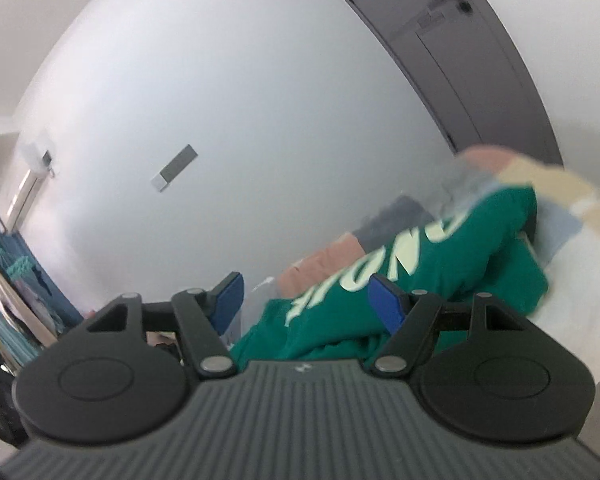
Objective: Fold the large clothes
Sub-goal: 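Open both grippers and pull them back from the folded hoodie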
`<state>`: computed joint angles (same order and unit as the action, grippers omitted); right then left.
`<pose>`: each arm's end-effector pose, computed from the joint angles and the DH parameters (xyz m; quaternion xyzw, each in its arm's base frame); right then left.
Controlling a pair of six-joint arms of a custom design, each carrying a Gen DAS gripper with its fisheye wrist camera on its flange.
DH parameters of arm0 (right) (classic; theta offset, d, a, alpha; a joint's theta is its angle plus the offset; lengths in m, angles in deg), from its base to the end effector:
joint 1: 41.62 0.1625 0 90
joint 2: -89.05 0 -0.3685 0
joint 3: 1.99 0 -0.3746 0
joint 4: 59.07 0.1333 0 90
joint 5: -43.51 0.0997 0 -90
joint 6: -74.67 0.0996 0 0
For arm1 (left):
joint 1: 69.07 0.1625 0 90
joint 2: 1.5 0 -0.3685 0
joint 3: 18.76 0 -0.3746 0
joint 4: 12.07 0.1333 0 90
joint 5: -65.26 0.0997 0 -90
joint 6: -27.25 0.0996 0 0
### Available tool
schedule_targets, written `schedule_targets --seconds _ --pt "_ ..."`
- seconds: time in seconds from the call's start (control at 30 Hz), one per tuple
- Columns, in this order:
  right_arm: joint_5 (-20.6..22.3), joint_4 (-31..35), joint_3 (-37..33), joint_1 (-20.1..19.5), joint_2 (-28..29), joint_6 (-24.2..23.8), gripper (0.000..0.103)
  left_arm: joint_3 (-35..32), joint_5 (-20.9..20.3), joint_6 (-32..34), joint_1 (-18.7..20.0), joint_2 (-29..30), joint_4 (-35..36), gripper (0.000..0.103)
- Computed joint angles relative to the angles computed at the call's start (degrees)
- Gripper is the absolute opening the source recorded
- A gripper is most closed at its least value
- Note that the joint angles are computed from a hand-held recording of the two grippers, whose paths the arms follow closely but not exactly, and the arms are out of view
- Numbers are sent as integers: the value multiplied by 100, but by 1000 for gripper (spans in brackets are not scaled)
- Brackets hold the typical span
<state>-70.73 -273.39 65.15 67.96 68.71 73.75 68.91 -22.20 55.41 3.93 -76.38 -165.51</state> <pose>0.3257 -0.6400 0.0952 0.0063 -0.7736 0.6305 0.0623 -0.0442 -0.6156 0.4493 0.3382 0.8380 -0.4237 0.0615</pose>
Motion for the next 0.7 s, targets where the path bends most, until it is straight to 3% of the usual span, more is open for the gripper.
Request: schedule_targets --seconds 0.1,0.3,0.47,0.7 --pt "-103 -279 387 130 -161 -270 72 454 206 297 -176 -488 -135 86" --pt "-365 -207 163 480 69 -657 72 1037 119 398 -250 -1251 27 86" --pt "-896 -513 40 872 351 -1253 72 1460 114 730 -266 -1728 148 87" --pt "-1544 -814 -332 1254 825 -1833 72 1915 124 1004 -202 -2105 -222 87"
